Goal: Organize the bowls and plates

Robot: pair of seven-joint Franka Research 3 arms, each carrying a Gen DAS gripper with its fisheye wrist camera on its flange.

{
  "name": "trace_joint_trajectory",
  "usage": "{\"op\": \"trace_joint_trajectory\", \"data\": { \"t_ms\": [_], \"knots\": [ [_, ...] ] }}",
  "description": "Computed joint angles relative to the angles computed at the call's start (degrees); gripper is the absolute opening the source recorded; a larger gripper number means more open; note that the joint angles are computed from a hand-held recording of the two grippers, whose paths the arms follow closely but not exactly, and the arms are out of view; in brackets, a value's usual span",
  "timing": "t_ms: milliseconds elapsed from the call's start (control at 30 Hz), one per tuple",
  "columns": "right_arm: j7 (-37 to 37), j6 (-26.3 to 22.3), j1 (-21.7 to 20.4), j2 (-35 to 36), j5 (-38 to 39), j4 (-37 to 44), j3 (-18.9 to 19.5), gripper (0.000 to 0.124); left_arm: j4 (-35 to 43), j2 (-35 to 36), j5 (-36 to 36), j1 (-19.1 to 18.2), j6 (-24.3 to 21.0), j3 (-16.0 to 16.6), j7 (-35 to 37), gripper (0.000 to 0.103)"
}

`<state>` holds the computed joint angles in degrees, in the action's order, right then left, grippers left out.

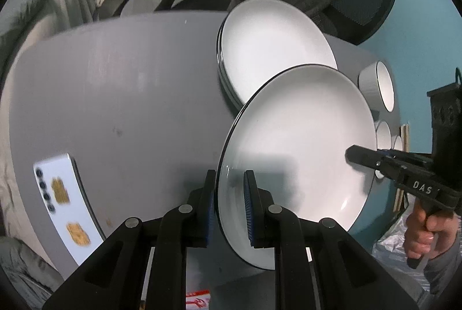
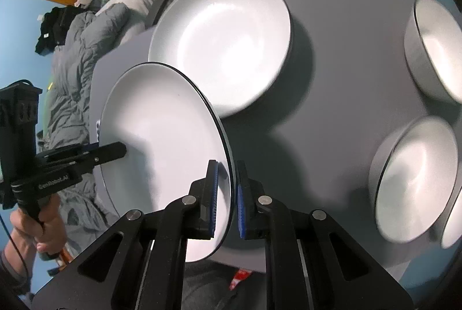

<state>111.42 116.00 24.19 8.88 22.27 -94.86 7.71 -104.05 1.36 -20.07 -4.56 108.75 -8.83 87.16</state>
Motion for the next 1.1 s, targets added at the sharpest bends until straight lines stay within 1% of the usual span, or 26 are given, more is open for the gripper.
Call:
{"op": "trace_joint_trajectory", "data": {
  "t_ms": [200, 400, 467, 667, 967, 1100],
  "knots": [
    [0.78, -1.04, 0.09, 5.35, -2.56, 7.23, -0.55, 0.012, 7.26, 6.04, 2.97, 0.12, 0.01, -0.66, -0.98, 0.016],
    [2.32, -1.49, -0.26, 9.67, -2.97, 12.66, -1.11, 0.012, 14.82, 12.00, 6.33, 0.18, -1.31, -1.73, -2.05, 0.017],
    [2.74, -1.66, -0.36, 10.87, -3.23, 14.06, -1.27, 0.012, 15.45, 12.43, 7.07, 0.49, -1.59, -1.91, -1.83, 0.017],
    [4.14, -2.26, -0.58, 13.91, -3.49, 17.26, -1.53, 0.012, 20.30, 16.72, 8.46, 0.69, -2.98, -2.48, -2.99, 0.018],
    [5.12, -4.95, -1.40, 17.78, -3.83, 22.24, -1.98, 0.013, 26.76, 21.55, 11.81, 0.15, -5.76, -2.92, -4.55, 0.019],
    [5.65, -6.20, -1.30, 19.40, -4.30, 24.28, -2.10, 0.014, 27.78, 22.47, 12.16, 0.17, -6.35, -3.20, -4.59, 0.019]
  ]
}}
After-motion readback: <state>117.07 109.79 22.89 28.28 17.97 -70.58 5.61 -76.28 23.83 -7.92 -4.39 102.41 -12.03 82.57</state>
